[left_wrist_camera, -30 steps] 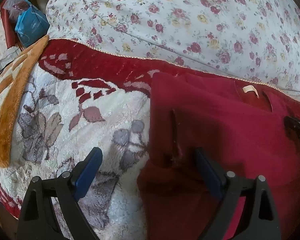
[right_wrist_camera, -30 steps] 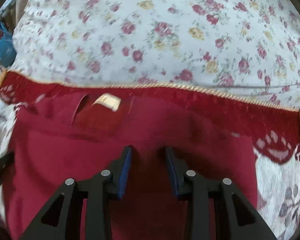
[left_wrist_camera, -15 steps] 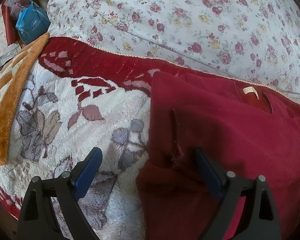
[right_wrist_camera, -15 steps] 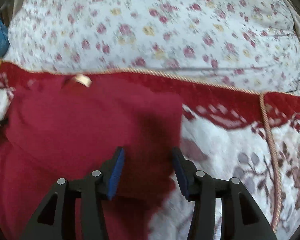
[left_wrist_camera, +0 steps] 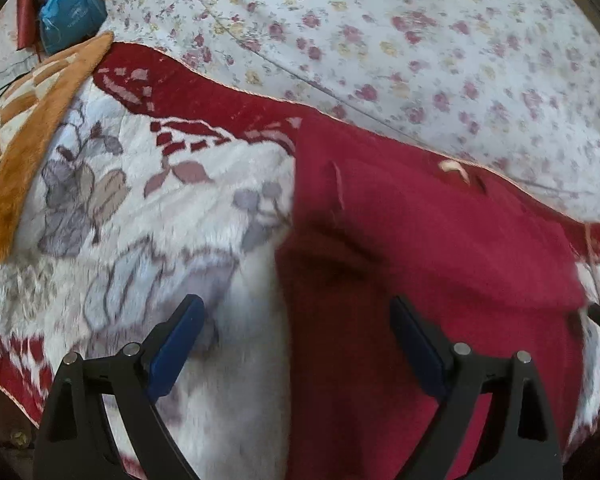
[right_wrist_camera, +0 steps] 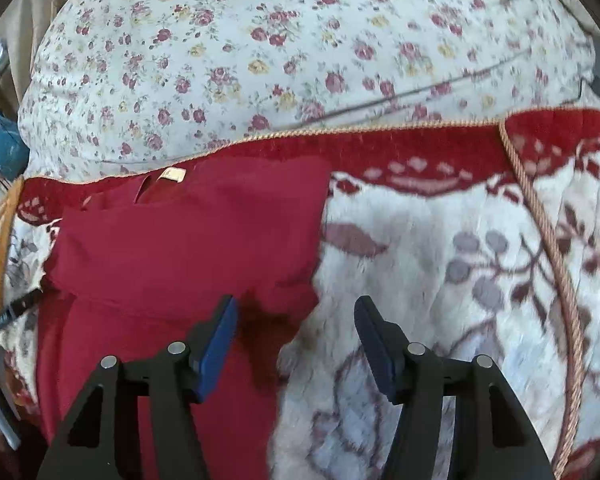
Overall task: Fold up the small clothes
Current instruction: 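Grasp the hem with both tools and fold it toward the collar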
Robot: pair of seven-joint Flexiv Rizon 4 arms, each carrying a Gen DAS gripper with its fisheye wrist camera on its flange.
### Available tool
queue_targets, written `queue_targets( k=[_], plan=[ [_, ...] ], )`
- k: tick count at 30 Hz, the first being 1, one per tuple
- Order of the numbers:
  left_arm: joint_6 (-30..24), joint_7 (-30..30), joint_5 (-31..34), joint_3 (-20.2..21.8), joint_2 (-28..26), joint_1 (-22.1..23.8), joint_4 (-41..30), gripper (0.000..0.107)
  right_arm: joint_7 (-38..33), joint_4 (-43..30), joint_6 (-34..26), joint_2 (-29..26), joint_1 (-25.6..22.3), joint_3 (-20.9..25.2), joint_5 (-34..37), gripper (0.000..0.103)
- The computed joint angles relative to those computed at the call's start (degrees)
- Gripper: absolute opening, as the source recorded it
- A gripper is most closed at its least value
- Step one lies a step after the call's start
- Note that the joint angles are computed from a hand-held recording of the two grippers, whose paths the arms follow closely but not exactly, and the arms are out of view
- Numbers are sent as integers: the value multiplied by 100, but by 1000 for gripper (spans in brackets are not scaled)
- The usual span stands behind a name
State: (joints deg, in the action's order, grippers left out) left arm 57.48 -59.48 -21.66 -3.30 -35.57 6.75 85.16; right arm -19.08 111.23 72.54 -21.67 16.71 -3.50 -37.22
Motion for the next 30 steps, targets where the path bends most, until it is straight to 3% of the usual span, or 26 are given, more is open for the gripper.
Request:
queue_targets(
  k=[5, 9, 17, 24, 26, 27, 29, 30],
  plan=[
    [327, 394, -122, -58, 466, 126, 821, 93, 238, 78, -29, 72, 48, -11, -121, 72],
    [362, 830, -546, -180, 884, 337, 1515, 93, -348, -17, -369, 125, -117, 432, 489, 72],
    [363, 1469, -871, 15, 1402, 307, 2400, 93, -1473, 771, -216, 896, -155, 1106, 1506, 76],
    [533, 1629, -983, 109, 1577, 201, 2695, 93, -1057, 1281, 31, 915, 156, 985, 1143, 76],
    [573, 1623, -938, 146, 1593, 167, 2735, 93, -807, 1343, 184, 800, 266, 845, 931, 70],
    [577, 1623, -929, 152, 1590, 163, 2738, 93, -633, 1352, 171, 765, 329, 754, 718, 57],
    [599, 1620, -909, 173, 1599, 158, 2766, 93, -52, 1460, -59, 841, 622, 344, -396, 43],
    [605, 1593, -883, 190, 1598, 150, 2771, 93, 13, 1465, -150, 871, 610, 348, -663, 27]
  ],
)
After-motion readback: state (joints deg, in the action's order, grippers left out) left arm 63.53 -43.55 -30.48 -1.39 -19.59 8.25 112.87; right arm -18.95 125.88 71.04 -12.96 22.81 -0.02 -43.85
